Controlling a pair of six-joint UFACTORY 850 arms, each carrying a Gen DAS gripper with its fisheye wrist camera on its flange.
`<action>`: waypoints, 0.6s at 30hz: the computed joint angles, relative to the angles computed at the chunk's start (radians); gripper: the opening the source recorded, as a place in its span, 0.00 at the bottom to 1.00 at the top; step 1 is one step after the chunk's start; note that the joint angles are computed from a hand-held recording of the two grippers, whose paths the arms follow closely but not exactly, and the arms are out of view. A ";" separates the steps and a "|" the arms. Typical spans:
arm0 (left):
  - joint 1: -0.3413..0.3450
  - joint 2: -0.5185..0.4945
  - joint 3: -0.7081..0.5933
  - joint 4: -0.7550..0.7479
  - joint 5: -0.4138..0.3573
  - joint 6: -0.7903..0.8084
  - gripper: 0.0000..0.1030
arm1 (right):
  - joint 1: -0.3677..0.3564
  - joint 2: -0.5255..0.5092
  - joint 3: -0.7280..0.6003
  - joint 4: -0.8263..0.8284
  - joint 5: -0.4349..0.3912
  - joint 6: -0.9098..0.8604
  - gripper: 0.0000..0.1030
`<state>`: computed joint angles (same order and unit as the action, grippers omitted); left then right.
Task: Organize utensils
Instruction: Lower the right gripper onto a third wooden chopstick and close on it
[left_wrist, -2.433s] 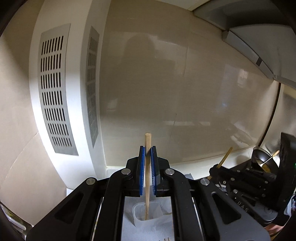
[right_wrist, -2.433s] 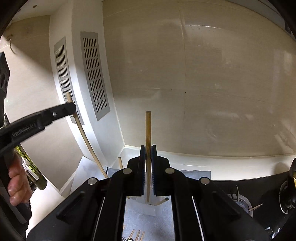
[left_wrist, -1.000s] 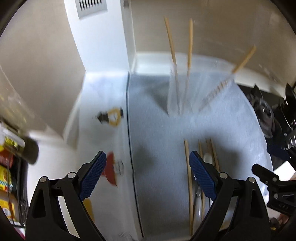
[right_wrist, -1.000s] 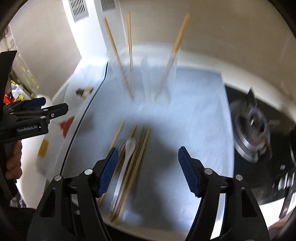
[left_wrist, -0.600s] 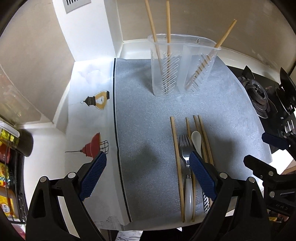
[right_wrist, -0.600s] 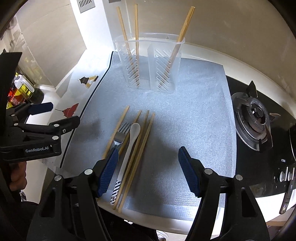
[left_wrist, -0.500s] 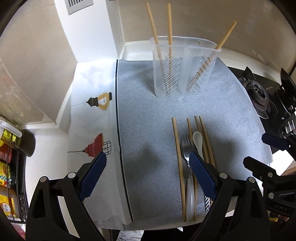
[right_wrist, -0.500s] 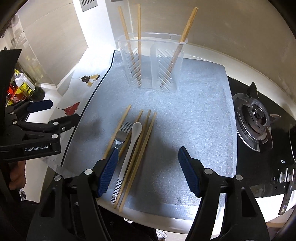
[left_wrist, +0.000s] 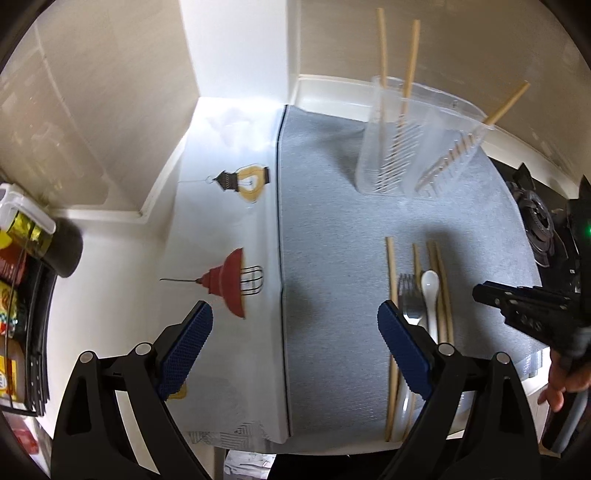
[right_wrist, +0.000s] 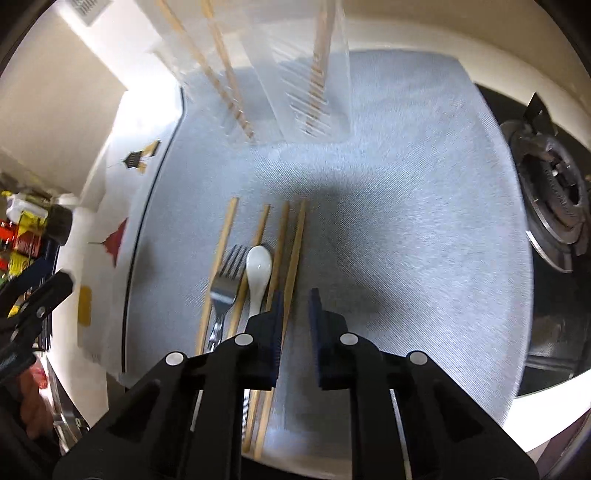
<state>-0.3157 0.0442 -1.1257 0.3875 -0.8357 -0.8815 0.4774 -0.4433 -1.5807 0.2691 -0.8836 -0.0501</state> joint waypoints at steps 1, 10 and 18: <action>0.007 0.003 0.005 -0.005 -0.001 0.001 0.86 | 0.002 -0.017 -0.014 -0.002 -0.008 0.008 0.14; 0.065 0.022 0.038 -0.023 -0.014 -0.009 0.86 | 0.042 -0.101 -0.074 -0.094 -0.020 0.081 0.13; 0.080 0.007 0.032 -0.054 -0.003 0.024 0.86 | 0.093 -0.060 -0.004 -0.243 0.092 0.112 0.07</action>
<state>-0.2362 0.0516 -1.0937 0.3335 -0.8387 -0.8577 0.5706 -0.5031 -1.5848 0.0264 -0.7919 0.0614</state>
